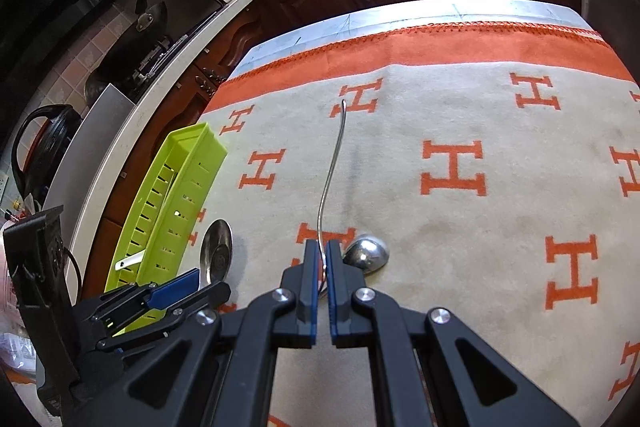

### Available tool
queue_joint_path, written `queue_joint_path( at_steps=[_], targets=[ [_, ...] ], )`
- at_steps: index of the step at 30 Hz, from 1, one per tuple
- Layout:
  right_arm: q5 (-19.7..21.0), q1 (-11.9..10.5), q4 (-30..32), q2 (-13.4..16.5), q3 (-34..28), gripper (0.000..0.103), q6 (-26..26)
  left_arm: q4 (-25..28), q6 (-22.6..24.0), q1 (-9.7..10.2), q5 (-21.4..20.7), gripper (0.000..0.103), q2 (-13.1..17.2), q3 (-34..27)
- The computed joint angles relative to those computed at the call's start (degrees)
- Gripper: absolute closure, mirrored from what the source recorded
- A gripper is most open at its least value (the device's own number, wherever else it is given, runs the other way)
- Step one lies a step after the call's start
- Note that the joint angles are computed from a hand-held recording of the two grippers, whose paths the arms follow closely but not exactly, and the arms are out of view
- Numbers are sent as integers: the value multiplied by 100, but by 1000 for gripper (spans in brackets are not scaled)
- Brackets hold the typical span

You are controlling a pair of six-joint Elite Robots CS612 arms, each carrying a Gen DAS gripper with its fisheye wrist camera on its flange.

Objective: Organize utensils

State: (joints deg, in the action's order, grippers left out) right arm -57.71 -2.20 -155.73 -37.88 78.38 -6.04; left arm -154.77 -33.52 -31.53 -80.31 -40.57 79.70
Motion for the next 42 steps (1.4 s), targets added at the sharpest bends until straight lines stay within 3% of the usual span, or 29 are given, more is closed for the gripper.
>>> queue_joint_path(
  at_steps=[10, 12, 13, 19, 26, 28, 32, 42],
  targets=[
    [319, 129, 72, -246, 185, 100, -311, -684, 71, 15, 179, 84, -615, 752],
    [461, 195, 219, -276, 165, 100, -440, -763, 47, 50, 273, 91, -709, 861],
    [529, 236, 300, -283, 147, 100, -490, -781, 33, 83, 313, 100, -728, 887],
    [750, 570, 964, -169, -190, 100, -811, -841, -490, 320, 636, 100, -792, 1111],
    [905, 767, 1556, -16, -518, 100, -637, -761, -709, 539, 414, 99, -756, 1239],
    [867, 800, 1553, 11, -571, 96, -439, -787, -684, 557, 375, 96, -752, 1264],
    [634, 866, 1402, -18, -560, 93, -441, -891, -604, 579, 373, 80, -752, 1303],
    [419, 773, 1009, -139, -389, 93, -401, -1081, -357, 603, 150, 78, -759, 1261]
  ],
)
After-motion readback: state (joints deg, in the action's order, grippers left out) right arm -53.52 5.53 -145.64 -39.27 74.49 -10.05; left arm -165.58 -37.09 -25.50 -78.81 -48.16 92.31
